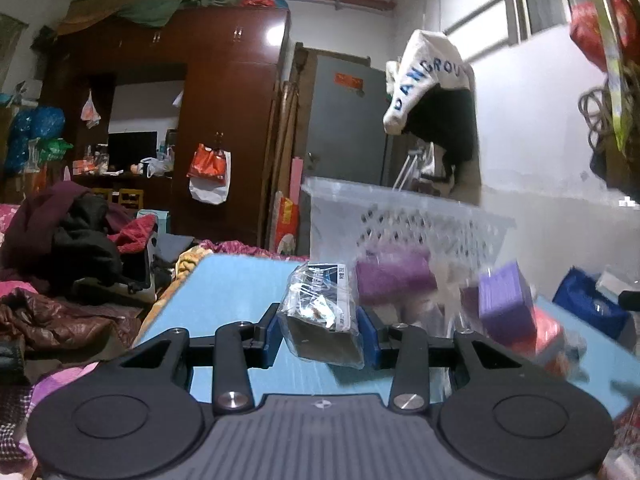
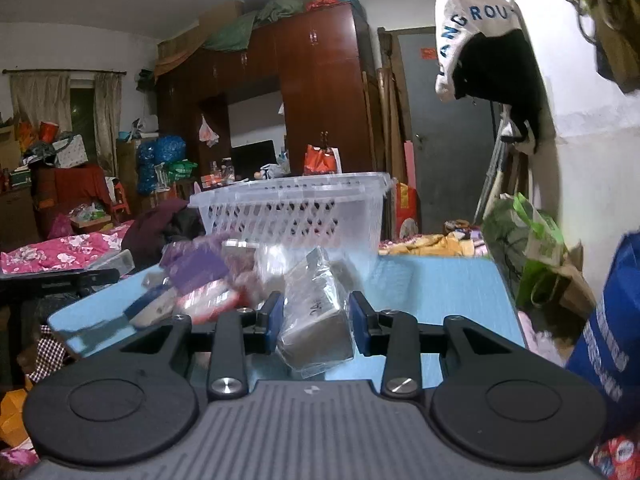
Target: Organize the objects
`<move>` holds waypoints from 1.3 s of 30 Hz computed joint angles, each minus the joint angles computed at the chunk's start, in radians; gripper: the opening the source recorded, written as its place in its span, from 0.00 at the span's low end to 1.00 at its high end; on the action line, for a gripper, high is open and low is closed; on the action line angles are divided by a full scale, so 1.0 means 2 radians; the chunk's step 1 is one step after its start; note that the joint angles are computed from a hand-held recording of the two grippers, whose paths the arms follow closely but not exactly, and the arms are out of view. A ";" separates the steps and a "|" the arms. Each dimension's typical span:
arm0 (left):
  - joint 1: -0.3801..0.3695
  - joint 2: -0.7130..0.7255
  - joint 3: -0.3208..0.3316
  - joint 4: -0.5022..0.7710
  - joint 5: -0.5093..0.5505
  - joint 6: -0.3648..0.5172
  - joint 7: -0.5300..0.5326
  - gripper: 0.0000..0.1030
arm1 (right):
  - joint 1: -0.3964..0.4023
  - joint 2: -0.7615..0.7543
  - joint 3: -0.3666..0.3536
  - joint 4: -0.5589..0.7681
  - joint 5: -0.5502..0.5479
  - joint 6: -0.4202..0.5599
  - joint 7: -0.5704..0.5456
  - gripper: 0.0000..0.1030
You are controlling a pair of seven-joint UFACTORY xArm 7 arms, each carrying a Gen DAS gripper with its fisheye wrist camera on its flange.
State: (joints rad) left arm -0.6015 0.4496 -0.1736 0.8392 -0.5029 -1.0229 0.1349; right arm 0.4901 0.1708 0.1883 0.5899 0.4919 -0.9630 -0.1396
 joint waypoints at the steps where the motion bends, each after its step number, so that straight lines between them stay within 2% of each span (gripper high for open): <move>1: 0.004 -0.005 0.001 0.002 0.008 0.002 -0.004 0.43 | -0.004 -0.002 -0.003 0.009 -0.010 0.009 -0.002 0.38; 4: 0.010 -0.020 0.005 0.019 0.026 0.010 0.005 0.43 | -0.024 -0.005 -0.013 0.044 -0.052 0.040 0.007 0.38; 7: 0.023 -0.030 0.007 0.060 0.060 0.054 0.013 0.43 | -0.040 0.002 -0.020 0.097 -0.095 0.083 0.007 0.38; 9: 0.032 -0.026 0.011 0.117 0.082 0.124 0.021 0.43 | -0.046 0.021 -0.027 0.154 -0.113 0.125 -0.007 0.38; 10: 0.042 -0.017 0.010 0.148 0.107 0.159 0.011 0.43 | -0.057 0.031 -0.026 0.181 -0.137 0.149 0.008 0.38; 11: 0.055 -0.002 0.004 0.189 0.133 0.201 0.002 0.43 | -0.076 0.043 -0.021 0.207 -0.180 0.175 0.041 0.38; 13: 0.033 0.034 0.033 0.273 0.122 0.274 0.008 0.43 | -0.113 0.077 -0.004 0.277 -0.251 0.234 0.106 0.38; 14: 0.039 0.050 0.028 0.309 0.127 0.312 0.005 0.43 | -0.106 0.088 -0.014 0.300 -0.255 0.252 0.109 0.38; 16: 0.030 0.086 0.046 0.381 0.138 0.371 -0.015 0.43 | -0.058 0.115 -0.059 0.348 -0.212 0.284 0.070 0.38; 17: 0.022 0.101 0.057 0.407 0.141 0.389 -0.021 0.43 | -0.050 0.127 -0.068 0.369 -0.203 0.297 0.062 0.38; 18: 0.021 0.117 0.059 0.435 0.149 0.404 -0.026 0.44 | -0.062 0.135 -0.056 0.378 -0.213 0.303 0.065 0.39; 19: 0.021 0.129 0.060 0.453 0.158 0.412 -0.030 0.54 | -0.063 0.141 -0.057 0.388 -0.222 0.314 0.066 0.41; 20: 0.018 0.138 0.066 0.464 0.166 0.418 -0.034 0.65 | -0.043 0.146 -0.078 0.395 -0.211 0.321 0.056 0.52; 21: 0.002 0.145 0.088 0.471 0.165 0.419 -0.044 0.80 | -0.003 0.149 -0.121 0.393 -0.178 0.311 0.045 0.62; 22: -0.012 0.140 0.110 0.457 0.161 0.407 -0.056 0.82 | 0.031 0.145 -0.154 0.382 -0.140 0.301 0.029 0.84; 23: -0.017 0.131 0.116 0.435 0.163 0.388 -0.062 0.82 | 0.047 0.137 -0.167 0.364 -0.123 0.287 0.023 0.97; 24: -0.012 0.117 0.108 0.404 0.170 0.357 -0.066 0.82 | 0.043 0.122 -0.159 0.331 -0.128 0.257 0.027 0.97; 26: -0.015 0.075 0.102 0.316 0.167 0.290 -0.059 0.82 | 0.010 0.089 -0.116 0.266 -0.146 0.211 0.029 0.99; 28: -0.011 0.041 0.084 0.226 0.163 0.211 -0.050 0.83 | 0.004 0.059 -0.098 0.186 -0.136 0.155 0.030 1.00; 31: -0.003 0.028 0.056 0.142 0.154 0.127 -0.047 0.84 | -0.032 0.048 -0.059 0.094 -0.169 0.072 0.090 1.00; 33: 0.002 0.032 0.042 0.126 0.134 0.113 -0.044 0.84 | -0.050 0.059 -0.038 0.056 -0.178 0.024 0.131 1.00; 35: 0.011 0.040 0.030 0.131 0.117 0.121 -0.048 0.84 | -0.053 0.070 -0.030 0.047 -0.164 0.001 0.138 0.97; 36: 0.017 0.043 0.026 0.138 0.118 0.136 -0.051 0.84 | -0.056 0.072 -0.029 0.048 -0.165 0.006 0.138 0.93; 38: 0.023 0.051 0.024 0.158 0.123 0.156 -0.052 0.84 | -0.072 0.067 -0.030 0.063 -0.195 0.043 0.143 0.74; 39: 0.023 0.054 0.025 0.168 0.125 0.162 -0.050 0.84 | -0.080 0.068 -0.030 0.077 -0.212 0.063 0.148 0.74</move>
